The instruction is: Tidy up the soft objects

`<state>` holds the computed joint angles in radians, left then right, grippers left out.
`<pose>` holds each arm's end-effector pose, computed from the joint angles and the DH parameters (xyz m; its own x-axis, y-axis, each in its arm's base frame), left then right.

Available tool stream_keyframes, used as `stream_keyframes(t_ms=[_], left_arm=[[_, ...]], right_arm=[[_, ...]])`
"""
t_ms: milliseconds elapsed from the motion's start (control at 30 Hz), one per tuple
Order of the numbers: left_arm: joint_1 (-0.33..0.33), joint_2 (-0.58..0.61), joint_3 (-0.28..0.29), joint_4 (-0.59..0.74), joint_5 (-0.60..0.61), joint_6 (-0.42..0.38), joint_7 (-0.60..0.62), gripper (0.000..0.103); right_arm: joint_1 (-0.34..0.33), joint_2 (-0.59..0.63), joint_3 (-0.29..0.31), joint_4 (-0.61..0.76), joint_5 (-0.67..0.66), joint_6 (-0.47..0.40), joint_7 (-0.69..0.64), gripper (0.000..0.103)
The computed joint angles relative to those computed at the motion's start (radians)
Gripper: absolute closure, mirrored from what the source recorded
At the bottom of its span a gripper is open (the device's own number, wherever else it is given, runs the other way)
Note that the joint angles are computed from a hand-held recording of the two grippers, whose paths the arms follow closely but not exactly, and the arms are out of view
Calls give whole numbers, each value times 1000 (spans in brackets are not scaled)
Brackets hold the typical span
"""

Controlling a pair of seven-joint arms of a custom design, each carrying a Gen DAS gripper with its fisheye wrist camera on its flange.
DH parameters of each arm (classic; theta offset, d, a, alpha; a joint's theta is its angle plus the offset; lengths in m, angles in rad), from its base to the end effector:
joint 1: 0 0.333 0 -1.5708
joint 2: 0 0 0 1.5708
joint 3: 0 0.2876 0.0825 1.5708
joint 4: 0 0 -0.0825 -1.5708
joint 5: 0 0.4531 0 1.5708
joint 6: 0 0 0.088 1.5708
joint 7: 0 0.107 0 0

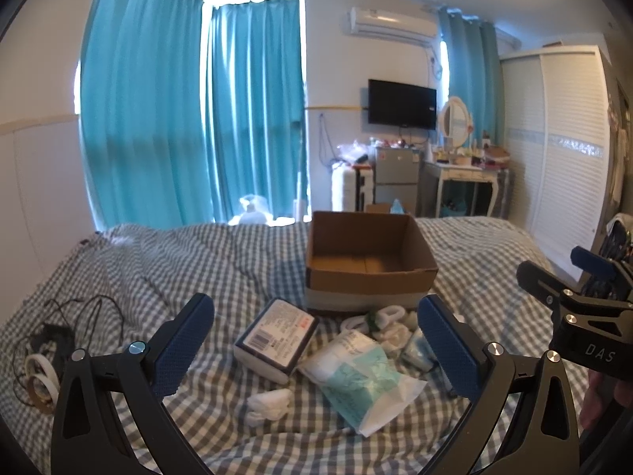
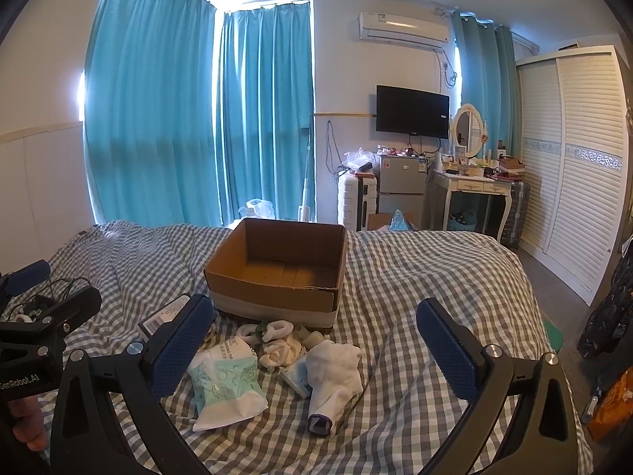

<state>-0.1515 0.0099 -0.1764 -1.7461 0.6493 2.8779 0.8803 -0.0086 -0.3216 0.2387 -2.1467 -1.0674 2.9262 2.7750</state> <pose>0.6312 -0.2506 0.6390 -0.1589 -0.9873 -0.0056 -0.3763 0.0658 -0.9242 0.5461 0.1974 0.5865 -0.0091 -1.0000 0.0030 -0.3384 0.0002 -0.9410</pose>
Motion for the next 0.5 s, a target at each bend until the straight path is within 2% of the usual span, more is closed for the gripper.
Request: stream_keyframes(t_ms=[300,500], left_arm=[[2,5,2,-1,-45,8,44,0],[1,-2,4,-14,5,14,-6,0]], right_arm=[[3,3,-1,2,-4,-8,-1,0],[9,8,-6,2,-4,-6,-5,0]])
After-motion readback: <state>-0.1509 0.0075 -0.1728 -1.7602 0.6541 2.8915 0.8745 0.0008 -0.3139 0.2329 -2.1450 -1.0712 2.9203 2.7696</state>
